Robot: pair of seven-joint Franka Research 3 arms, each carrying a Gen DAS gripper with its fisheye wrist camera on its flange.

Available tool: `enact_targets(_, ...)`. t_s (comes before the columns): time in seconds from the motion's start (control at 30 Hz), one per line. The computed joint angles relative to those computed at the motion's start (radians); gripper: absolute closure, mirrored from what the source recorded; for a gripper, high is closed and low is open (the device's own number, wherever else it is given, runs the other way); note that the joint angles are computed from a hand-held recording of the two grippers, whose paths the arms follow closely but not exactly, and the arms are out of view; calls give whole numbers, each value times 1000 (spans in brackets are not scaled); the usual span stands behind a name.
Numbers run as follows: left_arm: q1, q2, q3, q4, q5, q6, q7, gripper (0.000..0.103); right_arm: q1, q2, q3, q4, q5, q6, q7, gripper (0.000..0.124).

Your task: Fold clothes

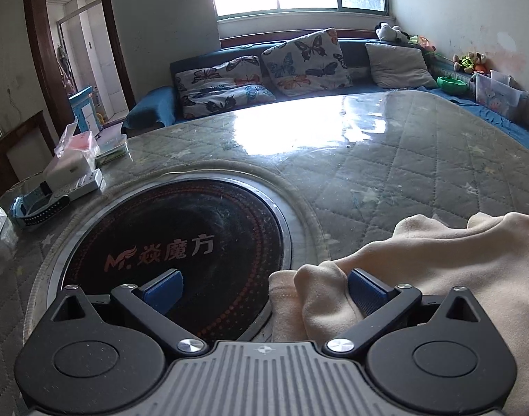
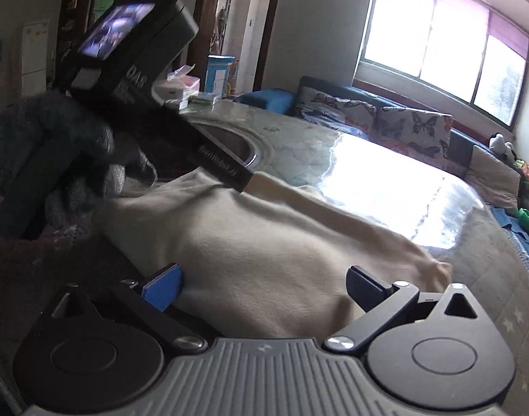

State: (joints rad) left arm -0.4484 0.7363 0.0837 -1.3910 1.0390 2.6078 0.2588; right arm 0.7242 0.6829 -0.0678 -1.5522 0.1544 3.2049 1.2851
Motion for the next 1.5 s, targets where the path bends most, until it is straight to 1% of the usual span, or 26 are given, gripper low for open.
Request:
enact_targets(0.07, -1, -9, 0, -10, -2, 0, -10, 0, -83, -34, 96, -29, 15, -15, -20, 22)
enact_targets(0.13, -4, -29, 5, -31, 6, 4, -37, 0, -187, -63, 212, -66, 45, -23, -44, 22)
enact_targets(0.2, -11, -62, 14, -71, 43, 38, -90, 0, -284, -85, 319, -97, 91, -35, -75, 22)
enact_targets(0.3, -21, -120, 32, -145, 159, 145, -199, 0, -326, -98, 349, -118, 132, -78, -74, 22)
enact_targets(0.37, -23, -151, 42, -184, 261, 227, -290, 0, -347, -118, 366, -159, 134, -54, -120, 22)
enact_targets(0.47, -14, -175, 50, -214, 432, 342, -452, 0, -391, -130, 411, -163, 152, -35, -167, 22)
enact_targets(0.53, -6, -183, 41, -222, 510, 368, -520, 0, -387, -127, 396, -138, 169, -31, -161, 22)
enact_targets(0.57, -1, -186, 34, -226, 544, 374, -547, 0, -376, -115, 377, -107, 171, -36, -155, 22)
enact_targets(0.63, 15, -189, 10, -233, 563, 368, -549, 0, -356, -86, 342, -42, 173, -51, -140, 22)
enact_targets(0.77, 58, -192, -39, -253, 588, 375, -558, 0, -364, -8, 342, 103, 191, -139, -133, 22)
enact_targets(0.83, 79, -193, -66, -266, 581, 368, -540, 0, -368, 54, 348, 207, 204, -219, -134, 22)
enact_targets(0.9, 96, -191, -88, -277, 550, 357, -501, 0, -349, 108, 327, 299, 215, -286, -113, 22)
enact_targets(0.97, 99, -187, -96, -288, 507, 339, -457, 0, -313, 157, 274, 381, 207, -352, -60, 22)
enact_targets(1.03, 99, -189, -93, -300, 484, 337, -441, 0, -266, 195, 197, 441, 172, -389, 24, 22)
enact_targets(1.1, 95, -196, -84, -310, 494, 344, -459, 0, -268, 199, 200, 443, 159, -385, 25, 22)
enact_targets(1.17, 91, -207, -77, -320, 526, 345, -500, 0, -274, 174, 215, 408, 157, -370, 16, 22)
enact_targets(1.27, 99, -228, -84, -339, 588, 337, -591, 0, -271, 116, 217, 321, 148, -314, -2, 22)
enact_targets(1.33, 113, -237, -100, -355, 594, 324, -604, 0, -266, 77, 217, 258, 141, -272, -14, 21)
enact_targets(1.4, 124, -242, -114, -369, 586, 313, -598, 0, -245, 44, 197, 202, 123, -232, -9, 21)
enact_targets(1.5, 130, -245, -126, -380, 583, 304, -591, 0, -205, 23, 156, 155, 82, -198, 5, 21)
